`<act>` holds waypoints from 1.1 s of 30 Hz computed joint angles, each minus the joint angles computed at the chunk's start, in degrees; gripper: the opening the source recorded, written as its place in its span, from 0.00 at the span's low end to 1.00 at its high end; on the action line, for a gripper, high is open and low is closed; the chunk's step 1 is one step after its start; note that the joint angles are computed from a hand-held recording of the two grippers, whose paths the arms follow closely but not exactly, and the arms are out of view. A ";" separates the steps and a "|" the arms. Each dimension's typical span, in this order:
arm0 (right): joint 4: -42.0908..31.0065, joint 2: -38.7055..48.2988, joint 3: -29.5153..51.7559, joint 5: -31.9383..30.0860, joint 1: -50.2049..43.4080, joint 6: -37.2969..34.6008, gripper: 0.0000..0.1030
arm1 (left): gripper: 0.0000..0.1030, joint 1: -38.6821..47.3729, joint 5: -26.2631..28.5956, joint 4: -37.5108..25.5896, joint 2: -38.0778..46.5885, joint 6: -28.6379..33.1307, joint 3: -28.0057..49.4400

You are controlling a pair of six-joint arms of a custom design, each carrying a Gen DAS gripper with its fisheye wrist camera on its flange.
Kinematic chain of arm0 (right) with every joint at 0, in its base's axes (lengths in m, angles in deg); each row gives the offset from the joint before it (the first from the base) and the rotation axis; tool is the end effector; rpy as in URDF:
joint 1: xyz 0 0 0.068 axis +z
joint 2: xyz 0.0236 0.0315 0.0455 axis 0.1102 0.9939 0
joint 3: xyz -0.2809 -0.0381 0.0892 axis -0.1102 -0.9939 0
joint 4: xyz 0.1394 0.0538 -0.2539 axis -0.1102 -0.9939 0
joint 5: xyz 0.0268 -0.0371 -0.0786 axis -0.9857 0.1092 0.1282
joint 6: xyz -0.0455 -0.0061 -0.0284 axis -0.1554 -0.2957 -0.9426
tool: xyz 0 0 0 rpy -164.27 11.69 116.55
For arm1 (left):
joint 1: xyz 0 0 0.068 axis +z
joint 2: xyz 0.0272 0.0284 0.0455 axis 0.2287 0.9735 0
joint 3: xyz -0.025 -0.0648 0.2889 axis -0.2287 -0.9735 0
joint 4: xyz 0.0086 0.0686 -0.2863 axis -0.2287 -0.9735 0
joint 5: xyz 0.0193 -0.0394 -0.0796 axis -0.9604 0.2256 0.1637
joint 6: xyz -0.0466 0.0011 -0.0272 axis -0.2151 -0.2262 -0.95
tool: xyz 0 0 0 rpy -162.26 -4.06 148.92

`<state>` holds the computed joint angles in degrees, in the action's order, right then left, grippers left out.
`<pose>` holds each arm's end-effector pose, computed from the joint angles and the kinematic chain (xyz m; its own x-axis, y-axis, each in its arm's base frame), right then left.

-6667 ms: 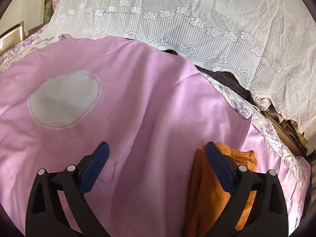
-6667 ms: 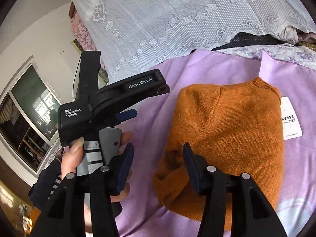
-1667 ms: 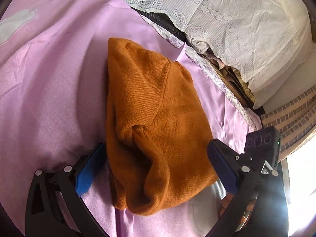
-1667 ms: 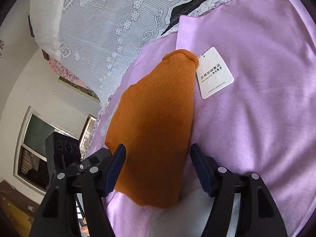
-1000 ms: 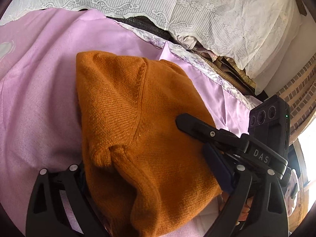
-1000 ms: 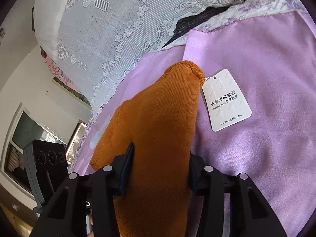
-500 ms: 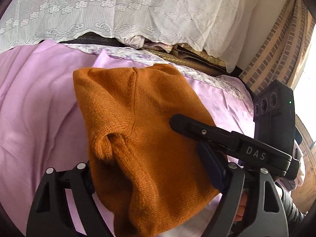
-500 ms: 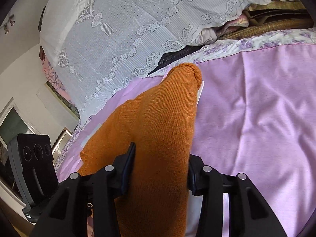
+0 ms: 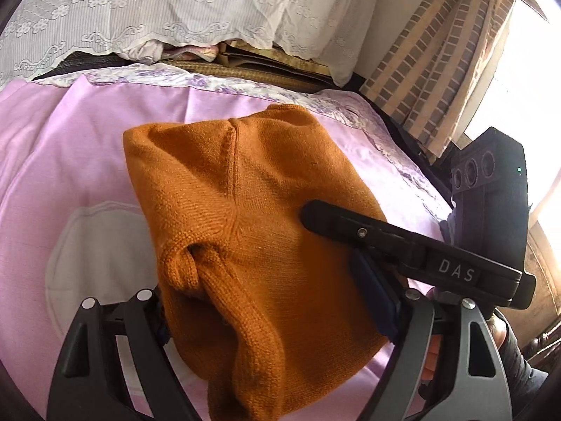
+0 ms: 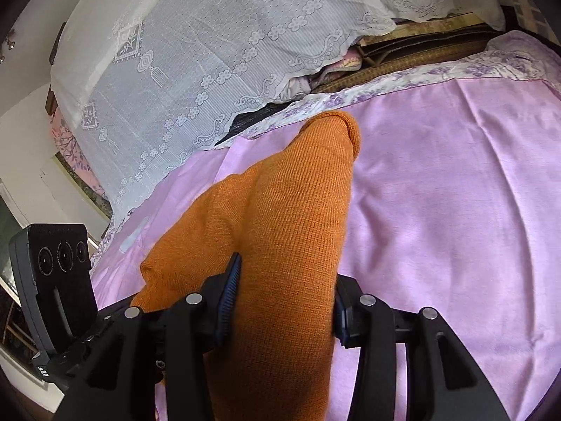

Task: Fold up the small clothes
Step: 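Carry the sweater with both tools onto the stack of folded clothes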

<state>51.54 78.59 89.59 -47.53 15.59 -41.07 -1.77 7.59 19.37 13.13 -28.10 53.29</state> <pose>0.3109 0.0685 0.1168 -0.7073 0.1698 -0.6862 -0.3271 0.7819 0.5306 0.3221 -0.1009 0.1050 -0.6991 0.0289 -0.7145 0.4194 0.8259 -0.3769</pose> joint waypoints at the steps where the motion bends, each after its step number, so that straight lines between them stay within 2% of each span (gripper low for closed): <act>1: -0.05 -1.54 -1.55 -0.35 -1.36 -0.44 0.44 | 0.78 -1.66 -0.66 0.32 -0.55 -0.63 -0.34; 7: -5.95 -14.84 -9.19 -5.65 -14.30 -5.07 0.44 | 0.78 -12.39 -4.39 -1.29 -4.39 -3.40 1.34; 11: -17.74 -26.11 -9.69 -11.51 -28.27 -11.10 0.44 | 0.79 -20.65 -6.07 -4.83 -4.73 -4.51 7.67; 15: -28.99 -30.47 -6.28 -20.71 -45.54 -19.28 0.44 | 0.79 -28.50 -8.09 -9.55 -2.26 -3.34 17.21; 19: -38.21 -27.18 -0.21 -27.79 -61.28 -27.25 0.44 | 0.79 -35.00 -8.36 -15.93 3.48 -1.96 29.61; 24: -45.34 -18.57 7.75 -31.78 -75.57 -33.72 0.44 | 0.80 -41.28 -7.32 -21.51 13.26 0.04 43.96; 31: -47.99 -3.76 13.42 -32.13 -84.46 -37.38 0.44 | 0.82 -45.85 -5.64 -27.23 26.69 2.16 57.57; 32: -47.80 -1.35 13.89 -31.80 -84.88 -37.33 0.44 | 0.84 -46.06 -5.41 -28.13 28.55 2.24 59.10; 33: -47.65 1.31 14.44 -31.71 -85.23 -37.41 0.44 | 0.89 -46.32 -5.92 -28.63 30.19 2.33 60.29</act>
<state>3.89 79.89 104.03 -79.24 -69.64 -78.48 -48.09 1.66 -9.26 43.32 -25.77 113.58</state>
